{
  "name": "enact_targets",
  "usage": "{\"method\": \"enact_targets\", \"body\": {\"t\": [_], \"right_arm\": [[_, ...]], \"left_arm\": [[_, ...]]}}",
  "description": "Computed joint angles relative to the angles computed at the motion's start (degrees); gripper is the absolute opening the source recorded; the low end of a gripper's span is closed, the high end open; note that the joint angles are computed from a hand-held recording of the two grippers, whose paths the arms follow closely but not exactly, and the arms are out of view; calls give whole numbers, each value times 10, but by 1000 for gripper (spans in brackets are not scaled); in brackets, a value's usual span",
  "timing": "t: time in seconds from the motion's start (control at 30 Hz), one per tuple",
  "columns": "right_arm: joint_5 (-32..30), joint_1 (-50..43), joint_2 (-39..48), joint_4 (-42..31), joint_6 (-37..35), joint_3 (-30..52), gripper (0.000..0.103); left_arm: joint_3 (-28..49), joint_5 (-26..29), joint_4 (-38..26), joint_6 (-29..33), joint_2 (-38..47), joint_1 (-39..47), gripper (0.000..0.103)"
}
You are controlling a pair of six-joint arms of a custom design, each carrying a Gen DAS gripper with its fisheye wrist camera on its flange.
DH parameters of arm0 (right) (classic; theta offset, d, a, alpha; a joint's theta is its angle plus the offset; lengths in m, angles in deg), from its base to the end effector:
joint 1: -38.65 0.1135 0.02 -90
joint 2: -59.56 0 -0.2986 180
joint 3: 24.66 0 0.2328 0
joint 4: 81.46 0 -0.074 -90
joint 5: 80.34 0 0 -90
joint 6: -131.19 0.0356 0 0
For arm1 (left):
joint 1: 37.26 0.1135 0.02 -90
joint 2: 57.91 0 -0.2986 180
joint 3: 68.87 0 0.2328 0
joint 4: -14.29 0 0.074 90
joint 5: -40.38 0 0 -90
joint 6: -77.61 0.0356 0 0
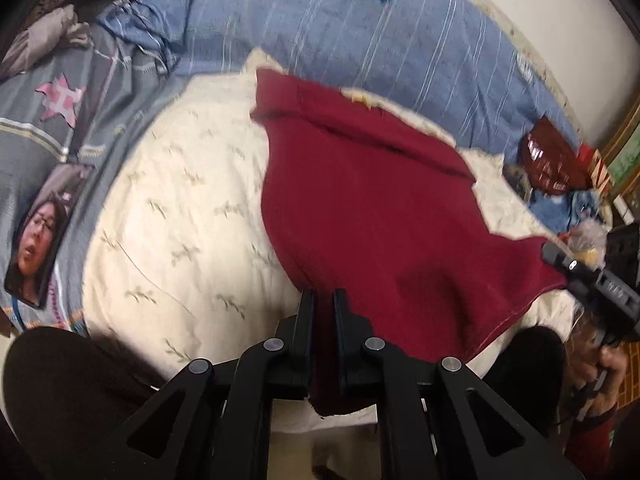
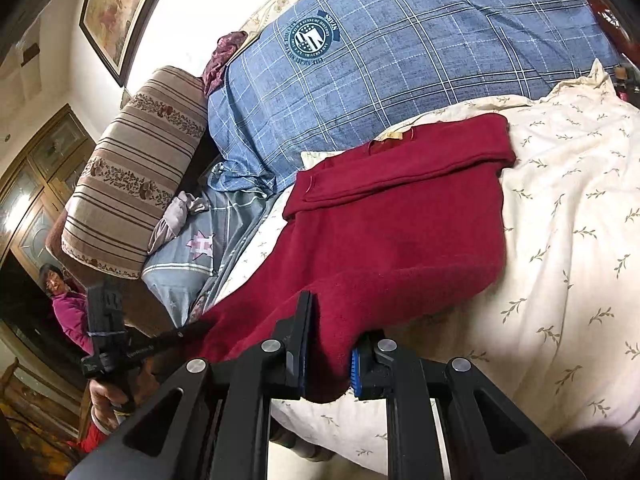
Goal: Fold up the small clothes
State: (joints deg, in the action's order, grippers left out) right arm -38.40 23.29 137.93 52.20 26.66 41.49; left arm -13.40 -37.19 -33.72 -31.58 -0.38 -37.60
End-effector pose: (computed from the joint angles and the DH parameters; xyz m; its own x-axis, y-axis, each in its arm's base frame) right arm 0.2368 -0.0376 0.2733 -0.7469 0.0313 -0.6641 -0.3972 0.7801 0.4835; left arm 0.1621 -0.0086 0.2736 -0.7715 -0.3164 -0.5519 -0.1161 0.9230 -0.3669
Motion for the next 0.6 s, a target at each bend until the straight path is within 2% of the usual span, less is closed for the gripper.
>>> {"method": "enact_targets", "body": {"t": [0.07, 0.13, 0.33, 0.4, 0.47, 0.5, 0.6], "right_arm": [[1, -2, 4, -1, -4, -3, 14], [0, -6, 12, 1, -7, -4, 14], [4, -14, 39, 1, -14, -1, 14], [8, -12, 39, 0, -18, 0, 14], [8, -13, 38, 0, -18, 0, 14], [8, -11, 37, 2, -14, -1, 14], [20, -4, 33, 4, -6, 0, 14]], "left_arm": [[-5, -6, 15, -6, 28, -5, 20], [-11, 9, 26, -5, 57, 9, 36], [-15, 13, 51, -6, 93, 5, 47], [-13, 24, 60, -7, 111, 1, 44], [-16, 37, 73, 0, 126, 6, 18], [-12, 42, 73, 6, 130, 10, 12], [6, 68, 74, 17, 126, 28, 10]]}}
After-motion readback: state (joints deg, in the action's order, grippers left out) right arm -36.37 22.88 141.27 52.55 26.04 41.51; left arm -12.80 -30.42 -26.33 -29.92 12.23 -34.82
